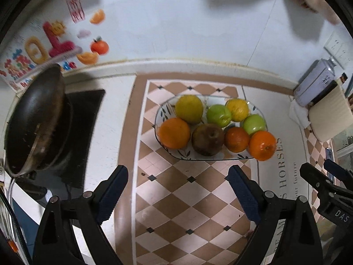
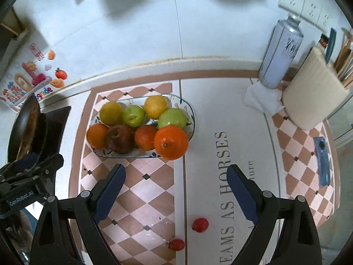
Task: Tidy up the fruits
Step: 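Move both tools from the plate toward the red cherry tomatoes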
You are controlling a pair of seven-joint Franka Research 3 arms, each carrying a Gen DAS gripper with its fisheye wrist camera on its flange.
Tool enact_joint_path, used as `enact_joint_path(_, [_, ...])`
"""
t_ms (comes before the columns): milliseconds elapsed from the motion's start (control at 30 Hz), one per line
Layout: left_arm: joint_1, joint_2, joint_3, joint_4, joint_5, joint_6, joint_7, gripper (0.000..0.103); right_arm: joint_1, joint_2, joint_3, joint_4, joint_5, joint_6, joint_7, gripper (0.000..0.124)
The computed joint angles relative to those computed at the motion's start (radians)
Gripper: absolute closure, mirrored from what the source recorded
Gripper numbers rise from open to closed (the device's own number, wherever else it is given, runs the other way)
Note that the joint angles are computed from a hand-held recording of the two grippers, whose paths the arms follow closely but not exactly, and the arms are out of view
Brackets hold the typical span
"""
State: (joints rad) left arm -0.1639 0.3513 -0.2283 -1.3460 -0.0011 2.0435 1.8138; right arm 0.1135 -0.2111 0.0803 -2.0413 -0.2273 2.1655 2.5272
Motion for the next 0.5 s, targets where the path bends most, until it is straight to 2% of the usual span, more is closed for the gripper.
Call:
enact_joint_path(200, [0.039,-0.129,-0.004,-0.119,-0.076,0.079,0.071,0.010,0.010,-0.070,0.042,0.006,-0.055,-0.038,0.049,0.029])
enact_joint_path(400, [0.053,-0.232,0.012,-0.203,-0.152,0.113,0.129,0.010,0.015,-0.130,0.082,0.013,-0.094,-0.079,0.084,0.029])
enact_joint_path(500, [0.053,-0.288,0.024,-0.261,-0.180,0.161,0.155,0.010,0.016,-0.154,0.103,0.019,-0.119,-0.104,0.100,0.029])
